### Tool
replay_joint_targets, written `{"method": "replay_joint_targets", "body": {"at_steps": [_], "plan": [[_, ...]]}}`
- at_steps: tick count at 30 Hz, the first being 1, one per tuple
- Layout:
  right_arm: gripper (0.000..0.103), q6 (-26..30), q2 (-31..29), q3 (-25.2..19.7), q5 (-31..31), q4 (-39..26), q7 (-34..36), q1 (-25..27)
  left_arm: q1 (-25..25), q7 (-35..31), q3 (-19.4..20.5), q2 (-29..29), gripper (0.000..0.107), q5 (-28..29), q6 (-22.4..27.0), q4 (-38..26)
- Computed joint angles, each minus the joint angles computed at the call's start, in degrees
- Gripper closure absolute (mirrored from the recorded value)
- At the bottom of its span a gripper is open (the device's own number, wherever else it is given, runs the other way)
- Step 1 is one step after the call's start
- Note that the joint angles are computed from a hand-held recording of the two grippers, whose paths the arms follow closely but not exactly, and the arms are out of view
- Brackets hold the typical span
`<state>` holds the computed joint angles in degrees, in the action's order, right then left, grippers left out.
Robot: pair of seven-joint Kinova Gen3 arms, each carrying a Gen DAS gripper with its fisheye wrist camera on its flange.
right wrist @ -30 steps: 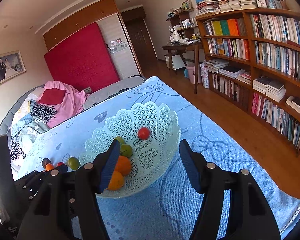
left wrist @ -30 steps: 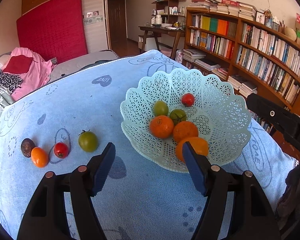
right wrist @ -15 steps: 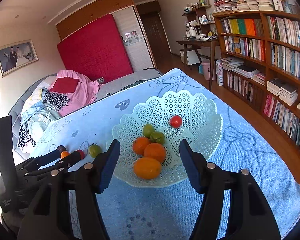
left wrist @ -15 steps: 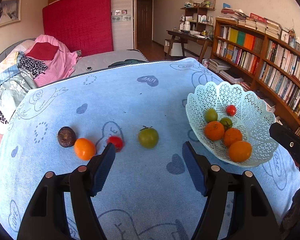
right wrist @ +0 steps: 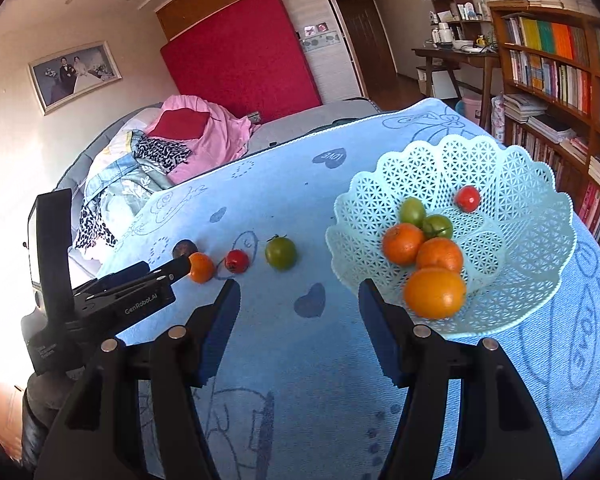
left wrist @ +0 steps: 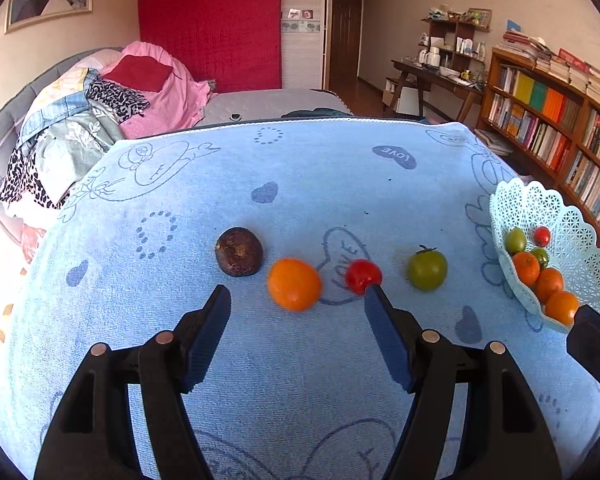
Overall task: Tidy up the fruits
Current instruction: 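Withdraw both open tools from the basket toward the remaining fruit, then grasp a mandarin with the left tool while the right tool grips the green tomato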
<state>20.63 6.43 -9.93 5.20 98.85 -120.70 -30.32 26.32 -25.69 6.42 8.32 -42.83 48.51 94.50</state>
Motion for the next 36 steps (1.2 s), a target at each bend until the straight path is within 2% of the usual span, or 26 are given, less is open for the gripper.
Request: {"method": "replay_joint_targets", "body": {"at_steps": [4, 13, 18, 20, 25, 30, 36], "plan": [[0.040, 1.4, 2.0, -2.4, -4.8, -2.0, 5.9, 1.0, -1.0, -0.8, -0.6, 1.0, 0.038, 1.7, 0.8, -0.2], [0.040, 4.8, 6.1, -2.1, -8.5, -6.0, 9.8, 0.1, -3.2, -7.6, -1.5, 3.2, 0.038, 7.2, -1.3, -1.6], [0.040, 8.1, 8.5, -1.1, -6.9, -9.2, 10.1, -1.8, -3.9, -11.4, -2.5, 4.6, 0.041, 10.1, -3.1, -2.7], [0.040, 8.8, 9.4, -0.7, -6.5, -10.2, 9.8, -2.3, -4.1, -12.8, -2.8, 5.0, 0.051, 11.2, -3.8, -3.0], [0.040, 10.8, 11.5, 0.2, -5.8, -13.0, 8.9, -3.0, -5.1, -16.1, -3.5, 5.4, 0.066, 14.4, -6.6, -2.5], [0.040, 12.8, 13.3, 1.1, -3.2, -16.1, 8.1, -4.8, -6.2, -17.3, -4.0, 4.1, 0.067, 17.4, -9.2, -0.8], [0.042, 15.8, 16.3, 3.8, 1.5, -20.2, 4.4, -8.0, -6.3, -13.7, -4.6, 2.2, 0.067, 17.2, -9.3, 1.1]]}}
